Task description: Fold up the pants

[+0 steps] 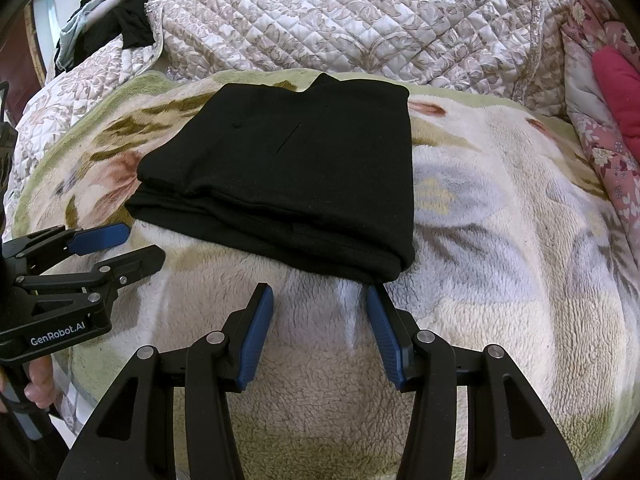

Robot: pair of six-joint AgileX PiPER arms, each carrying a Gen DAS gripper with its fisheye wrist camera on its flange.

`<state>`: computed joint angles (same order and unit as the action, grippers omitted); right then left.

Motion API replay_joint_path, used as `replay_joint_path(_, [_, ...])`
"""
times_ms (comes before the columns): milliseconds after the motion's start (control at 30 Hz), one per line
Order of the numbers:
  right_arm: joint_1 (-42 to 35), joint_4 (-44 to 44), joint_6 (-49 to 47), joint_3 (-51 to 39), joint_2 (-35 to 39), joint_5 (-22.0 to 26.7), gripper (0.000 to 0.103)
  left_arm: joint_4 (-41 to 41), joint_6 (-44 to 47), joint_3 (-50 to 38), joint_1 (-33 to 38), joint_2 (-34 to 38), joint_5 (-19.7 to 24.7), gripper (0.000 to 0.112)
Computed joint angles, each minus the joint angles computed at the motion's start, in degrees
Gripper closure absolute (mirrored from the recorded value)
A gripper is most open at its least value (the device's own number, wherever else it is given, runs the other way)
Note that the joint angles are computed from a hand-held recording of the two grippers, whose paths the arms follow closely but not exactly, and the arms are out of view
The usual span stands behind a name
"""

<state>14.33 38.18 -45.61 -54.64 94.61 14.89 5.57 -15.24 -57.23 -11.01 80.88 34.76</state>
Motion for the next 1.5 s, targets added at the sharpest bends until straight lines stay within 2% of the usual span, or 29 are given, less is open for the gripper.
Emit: replay_joint_path(1500, [0.3, -0.4, 0.5, 0.4, -0.1, -0.6, 0.053, 0.3, 0.1, -0.4, 0.1, 0.4, 0.5, 0.052])
